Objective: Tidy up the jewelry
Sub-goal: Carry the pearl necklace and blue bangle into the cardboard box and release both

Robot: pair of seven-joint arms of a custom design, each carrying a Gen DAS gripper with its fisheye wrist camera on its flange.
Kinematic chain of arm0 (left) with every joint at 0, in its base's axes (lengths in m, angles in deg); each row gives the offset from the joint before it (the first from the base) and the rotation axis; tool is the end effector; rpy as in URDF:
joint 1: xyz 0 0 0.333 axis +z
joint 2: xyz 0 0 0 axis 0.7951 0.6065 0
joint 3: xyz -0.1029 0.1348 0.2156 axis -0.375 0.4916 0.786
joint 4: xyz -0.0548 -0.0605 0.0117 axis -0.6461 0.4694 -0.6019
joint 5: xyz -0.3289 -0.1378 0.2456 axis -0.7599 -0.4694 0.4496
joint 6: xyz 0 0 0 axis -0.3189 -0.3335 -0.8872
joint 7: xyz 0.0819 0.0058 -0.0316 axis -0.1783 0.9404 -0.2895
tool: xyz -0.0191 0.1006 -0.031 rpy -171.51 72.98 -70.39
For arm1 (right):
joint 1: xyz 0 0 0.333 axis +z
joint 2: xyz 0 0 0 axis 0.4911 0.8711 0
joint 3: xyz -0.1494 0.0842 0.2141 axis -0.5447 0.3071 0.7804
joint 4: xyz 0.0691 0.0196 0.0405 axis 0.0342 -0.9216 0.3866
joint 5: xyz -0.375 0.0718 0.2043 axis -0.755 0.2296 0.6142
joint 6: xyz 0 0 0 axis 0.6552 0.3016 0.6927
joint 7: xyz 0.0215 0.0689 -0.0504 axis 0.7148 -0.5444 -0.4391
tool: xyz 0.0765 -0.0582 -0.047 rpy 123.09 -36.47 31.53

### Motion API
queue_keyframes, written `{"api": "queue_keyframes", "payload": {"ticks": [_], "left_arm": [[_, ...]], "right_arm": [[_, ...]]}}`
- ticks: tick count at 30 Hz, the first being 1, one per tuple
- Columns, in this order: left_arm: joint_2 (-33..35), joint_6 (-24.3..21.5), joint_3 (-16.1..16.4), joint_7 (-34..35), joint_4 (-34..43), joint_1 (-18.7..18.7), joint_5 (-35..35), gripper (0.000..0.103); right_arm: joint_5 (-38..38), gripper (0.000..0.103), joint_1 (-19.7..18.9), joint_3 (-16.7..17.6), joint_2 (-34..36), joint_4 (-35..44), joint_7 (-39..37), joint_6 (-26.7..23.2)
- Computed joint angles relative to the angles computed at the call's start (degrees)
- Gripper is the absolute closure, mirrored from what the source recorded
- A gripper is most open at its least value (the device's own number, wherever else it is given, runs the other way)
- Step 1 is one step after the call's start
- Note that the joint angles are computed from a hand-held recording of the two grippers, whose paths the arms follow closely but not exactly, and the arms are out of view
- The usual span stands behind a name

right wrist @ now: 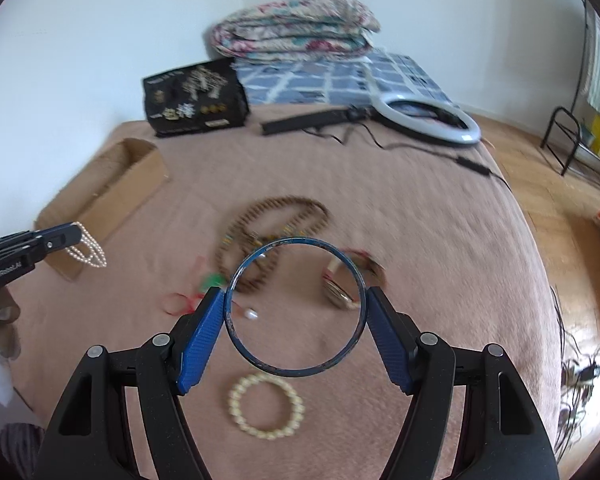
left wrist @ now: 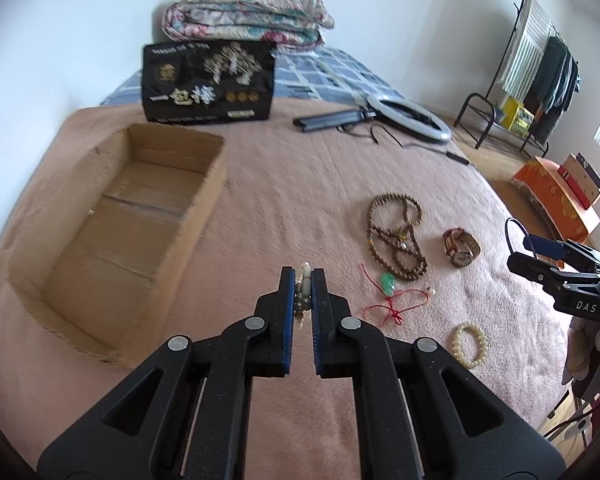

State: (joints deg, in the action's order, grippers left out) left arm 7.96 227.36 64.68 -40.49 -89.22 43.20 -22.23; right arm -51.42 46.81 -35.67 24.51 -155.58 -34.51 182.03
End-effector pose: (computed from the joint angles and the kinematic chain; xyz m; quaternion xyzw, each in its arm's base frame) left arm 0.4207 -0.1896 0.3918 -0.7401 0.5654 -0.2892 0.2214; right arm 0.5135 0.1542 0.3972 -0.8174 0.4591 -0.1409 0.3182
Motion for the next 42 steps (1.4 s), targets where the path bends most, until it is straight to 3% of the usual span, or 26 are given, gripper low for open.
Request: {"api": "queue_keyframes", "payload": {"ticks": [11, 21, 29, 42], "left_arm": [[-13.82, -4.60, 2.16, 2.02, -7.34, 1.39, -0.58, 0.098], [-20.21, -6.10, 3.48, 3.05, -12.11, 5.00, -1.11, 0.098], [-21.64, -5.50, 4.98, 4.53, -14.88, 7.70, -2.01, 0.098], [-19.88, -2.04, 5.97, 6.71, -16.77, 10.12, -3.67, 0.098]], "right_arm": [[4.28, 0.032, 4.80, 1.70, 2.59, 5.74, -3.94, -2.06], [3.77, 0.032, 7.20, 4.41, 8.30, 12.89, -4.39, -3.44], [2.45, 0.032, 8.73, 6.48, 14.66, 20.19, -2.68, -6.05], [-6.36, 0.032, 12.06, 8.48, 27.19, 32.23, 5.62, -7.55]]}}
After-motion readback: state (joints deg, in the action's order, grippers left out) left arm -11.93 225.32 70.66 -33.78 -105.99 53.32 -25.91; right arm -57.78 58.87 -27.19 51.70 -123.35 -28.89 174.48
